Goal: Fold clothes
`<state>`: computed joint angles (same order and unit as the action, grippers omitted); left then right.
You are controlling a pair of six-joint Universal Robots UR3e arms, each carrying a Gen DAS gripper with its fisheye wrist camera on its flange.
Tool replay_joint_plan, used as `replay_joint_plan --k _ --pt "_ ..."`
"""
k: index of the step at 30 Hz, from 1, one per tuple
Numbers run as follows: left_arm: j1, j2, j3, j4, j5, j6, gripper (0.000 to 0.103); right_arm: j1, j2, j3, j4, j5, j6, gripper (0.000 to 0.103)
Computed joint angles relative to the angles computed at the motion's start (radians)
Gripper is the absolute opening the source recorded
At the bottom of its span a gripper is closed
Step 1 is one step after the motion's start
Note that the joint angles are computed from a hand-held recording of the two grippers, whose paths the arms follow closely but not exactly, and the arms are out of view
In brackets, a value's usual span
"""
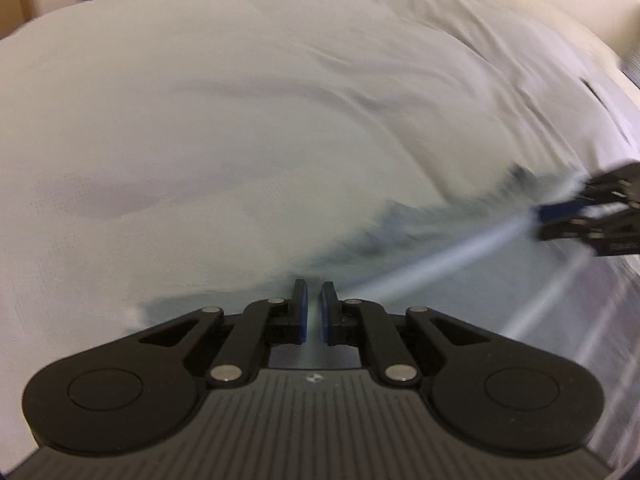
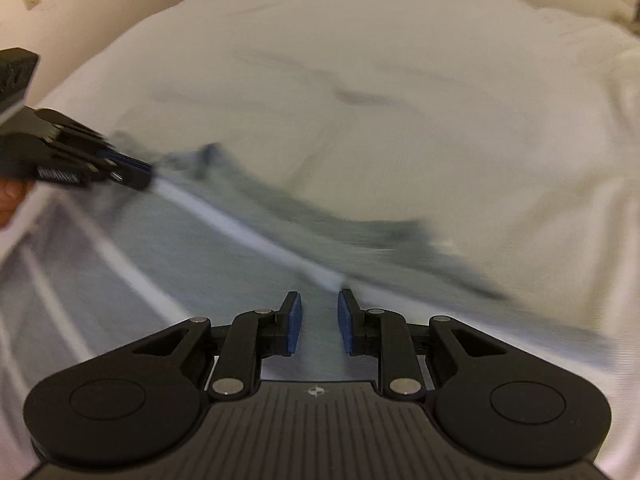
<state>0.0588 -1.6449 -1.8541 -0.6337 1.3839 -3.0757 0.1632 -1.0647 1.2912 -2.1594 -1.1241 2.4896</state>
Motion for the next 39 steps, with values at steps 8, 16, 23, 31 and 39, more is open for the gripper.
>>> replay_joint_plan --k 8,16,23,31,39 --pt "0.087 0.175 -0.035 -0.109 0.049 0.005 0.008 -0.181 -0.143 0.089 -0.062 -0.1 0.049 0.029" --pt "0.029 0.601 -0.173 -0.515 -0.022 0.069 0.01 -0.355 -0.557 0.34 0.365 0.041 -0.089 0.03" --pt "-0.049 0.858 -0.246 -0.832 0.11 0.106 0.012 -0.472 -0.777 0.49 0.579 -0.092 -0.309 0.03" --pt "-0.517 0.78 -0.101 -0.86 0.451 -0.14 0.021 -0.676 -1.028 0.461 0.78 -0.078 -0.661 0.036" --pt "-0.928 0.547 -0.141 -0.655 0.646 -0.087 0.037 -0.445 -1.25 0.817 0.483 -0.134 -0.966 0.031"
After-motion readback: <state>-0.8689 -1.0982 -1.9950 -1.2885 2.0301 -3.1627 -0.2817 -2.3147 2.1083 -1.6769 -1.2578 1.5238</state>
